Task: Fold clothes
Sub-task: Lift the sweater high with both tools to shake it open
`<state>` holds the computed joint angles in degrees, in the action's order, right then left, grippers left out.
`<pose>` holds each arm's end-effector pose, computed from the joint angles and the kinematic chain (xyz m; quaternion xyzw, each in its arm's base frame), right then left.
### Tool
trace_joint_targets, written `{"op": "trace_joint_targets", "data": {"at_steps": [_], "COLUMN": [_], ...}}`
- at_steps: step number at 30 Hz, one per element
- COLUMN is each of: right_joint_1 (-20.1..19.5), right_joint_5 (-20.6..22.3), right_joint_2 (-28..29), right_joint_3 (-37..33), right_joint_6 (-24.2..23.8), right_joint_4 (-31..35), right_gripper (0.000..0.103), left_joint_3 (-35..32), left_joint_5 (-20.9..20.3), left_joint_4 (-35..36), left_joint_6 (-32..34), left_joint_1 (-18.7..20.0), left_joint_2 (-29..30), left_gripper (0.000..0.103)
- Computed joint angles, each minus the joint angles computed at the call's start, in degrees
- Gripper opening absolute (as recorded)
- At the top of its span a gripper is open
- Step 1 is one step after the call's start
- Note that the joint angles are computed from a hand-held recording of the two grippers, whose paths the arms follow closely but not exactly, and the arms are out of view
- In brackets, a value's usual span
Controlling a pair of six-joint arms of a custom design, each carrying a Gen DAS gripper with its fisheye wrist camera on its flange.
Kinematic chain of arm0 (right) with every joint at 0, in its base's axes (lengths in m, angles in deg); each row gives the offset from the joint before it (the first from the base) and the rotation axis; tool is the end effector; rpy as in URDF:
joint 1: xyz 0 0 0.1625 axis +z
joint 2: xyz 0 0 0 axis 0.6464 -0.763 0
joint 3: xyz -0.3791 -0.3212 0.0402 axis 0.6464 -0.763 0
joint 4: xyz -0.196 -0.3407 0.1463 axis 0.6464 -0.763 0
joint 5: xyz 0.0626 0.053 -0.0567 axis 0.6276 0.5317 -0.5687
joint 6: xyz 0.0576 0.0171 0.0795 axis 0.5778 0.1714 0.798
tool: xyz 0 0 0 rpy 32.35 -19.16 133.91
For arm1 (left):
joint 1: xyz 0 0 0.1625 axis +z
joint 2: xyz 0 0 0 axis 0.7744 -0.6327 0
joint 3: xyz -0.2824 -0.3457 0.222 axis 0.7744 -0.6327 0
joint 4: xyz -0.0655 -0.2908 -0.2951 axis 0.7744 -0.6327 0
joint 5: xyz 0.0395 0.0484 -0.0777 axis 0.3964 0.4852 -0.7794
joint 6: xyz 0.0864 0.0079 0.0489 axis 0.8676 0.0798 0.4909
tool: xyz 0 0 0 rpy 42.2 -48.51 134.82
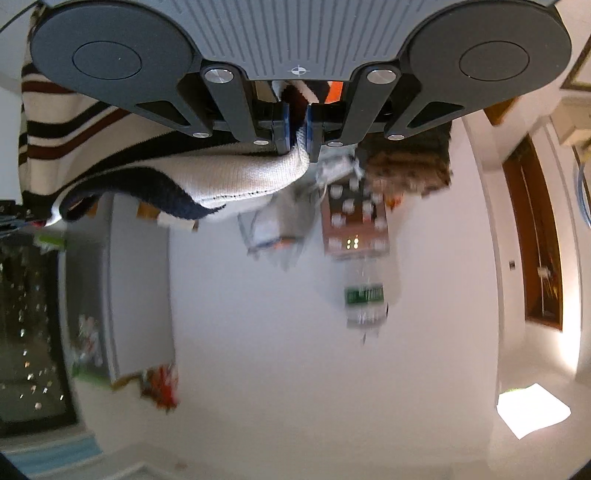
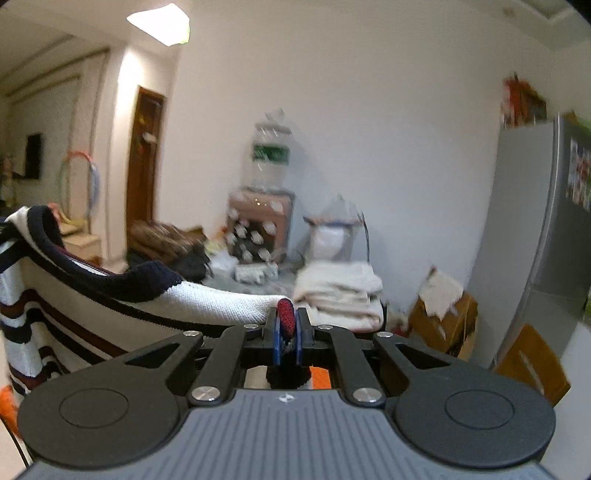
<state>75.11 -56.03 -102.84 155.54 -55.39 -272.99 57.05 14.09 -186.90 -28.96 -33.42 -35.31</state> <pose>0.1838 -0.2319 0.5096 0.2280 -0.7380 0.5218 0.3622 -0.4050 -0.3488 0.2391 0.4188 0.7547 -0.4685 0.1883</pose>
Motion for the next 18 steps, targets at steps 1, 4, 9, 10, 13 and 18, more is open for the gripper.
{"op": "trace_joint_targets", "data": {"at_steps": [1, 4, 9, 10, 13, 18], "right_joint_1": [-3.3, -10.1, -18.6, -20.0, -23.6, -28.3], "right_joint_5": [2.0, 4.9, 7.5, 7.6, 7.6, 6.3], "right_joint_2": [1.8, 8.4, 19.3, 21.5, 27.3, 35.1], "right_joint_3": [-0.5, -2.7, -8.9, -10.4, -14.8, -21.1], "right_joint_6": [-0.1, -2.1, -3.5, -3.8, -3.9, -3.8], "right_joint_4": [-1.2, -5.0, -7.4, -7.4, -5.9, -1.4], "right_gripper": [0.009, 0.009, 0.009, 0.009, 0.009, 0.009], "left_joint_3": [-1.5, -7.0, -16.1, -17.9, -23.5, -30.6], "left_joint_5": [-1.5, -5.9, -11.4, -12.2, -14.2, -15.9], "left_joint_4": [-0.3, -0.9, 3.8, 5.3, 10.8, 21.0], "left_joint_6": [1.3, 6.7, 11.1, 11.4, 11.7, 9.4], "left_joint_1": [2.5, 9.8, 19.2, 20.8, 25.2, 30.9], "left_joint_2": [1.5, 6.3, 12.9, 14.2, 17.9, 23.4], "left_gripper": [0.010, 0.010, 0.011, 0.011, 0.011, 0.011]}}
